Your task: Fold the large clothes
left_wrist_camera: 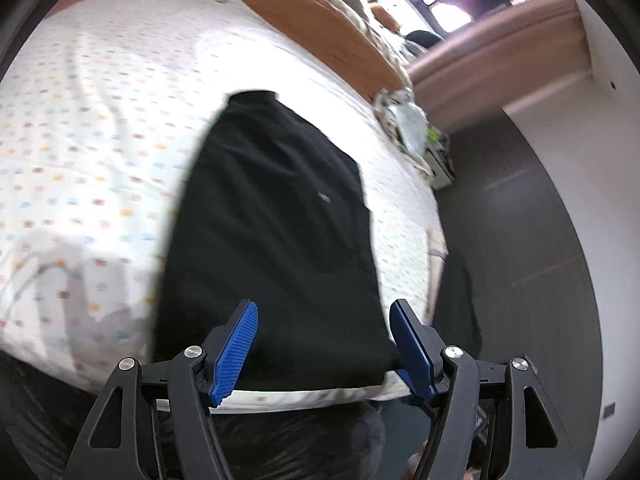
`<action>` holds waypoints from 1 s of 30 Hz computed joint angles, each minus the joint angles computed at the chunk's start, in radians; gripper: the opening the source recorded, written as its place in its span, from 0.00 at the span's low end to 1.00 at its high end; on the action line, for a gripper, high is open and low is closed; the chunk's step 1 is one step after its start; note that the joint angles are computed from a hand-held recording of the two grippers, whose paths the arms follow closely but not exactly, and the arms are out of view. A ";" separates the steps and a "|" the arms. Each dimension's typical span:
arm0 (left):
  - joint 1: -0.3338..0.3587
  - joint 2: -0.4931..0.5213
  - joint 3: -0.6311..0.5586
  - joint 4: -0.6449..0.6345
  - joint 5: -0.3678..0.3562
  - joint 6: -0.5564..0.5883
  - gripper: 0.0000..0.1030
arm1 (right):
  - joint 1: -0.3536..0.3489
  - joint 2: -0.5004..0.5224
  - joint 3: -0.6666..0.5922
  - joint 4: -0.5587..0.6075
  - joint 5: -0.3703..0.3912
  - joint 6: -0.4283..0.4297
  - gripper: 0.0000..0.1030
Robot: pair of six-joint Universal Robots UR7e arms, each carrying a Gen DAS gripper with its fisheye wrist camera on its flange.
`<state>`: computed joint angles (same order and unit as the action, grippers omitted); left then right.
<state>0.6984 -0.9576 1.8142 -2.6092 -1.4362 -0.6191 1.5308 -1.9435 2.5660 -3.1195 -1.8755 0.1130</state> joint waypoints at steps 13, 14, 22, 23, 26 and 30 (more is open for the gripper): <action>0.022 -0.055 0.050 0.023 0.102 -0.026 0.67 | -0.001 0.064 0.017 -0.142 0.020 -0.038 0.12; 0.022 -0.053 0.052 0.022 0.101 -0.023 0.67 | -0.003 0.048 0.025 -0.139 0.020 -0.034 0.12; 0.026 -0.012 0.059 0.011 0.098 -0.002 0.67 | -0.193 -0.066 0.101 -0.079 0.183 -0.041 0.12; 0.028 -0.009 0.058 0.015 0.098 -0.003 0.67 | -0.209 -0.072 0.109 -0.079 0.193 -0.045 0.12; 0.041 0.004 0.055 0.024 0.093 -0.008 0.67 | -0.218 -0.085 0.112 -0.057 0.193 -0.046 0.12; 0.062 0.020 0.043 0.025 0.092 -0.014 0.67 | -0.167 -0.074 0.071 0.015 0.110 -0.030 0.16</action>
<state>0.7603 -0.9375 1.8572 -2.5846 -1.3444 -0.6335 1.3641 -2.0174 2.6371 -3.1042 -1.7651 0.0835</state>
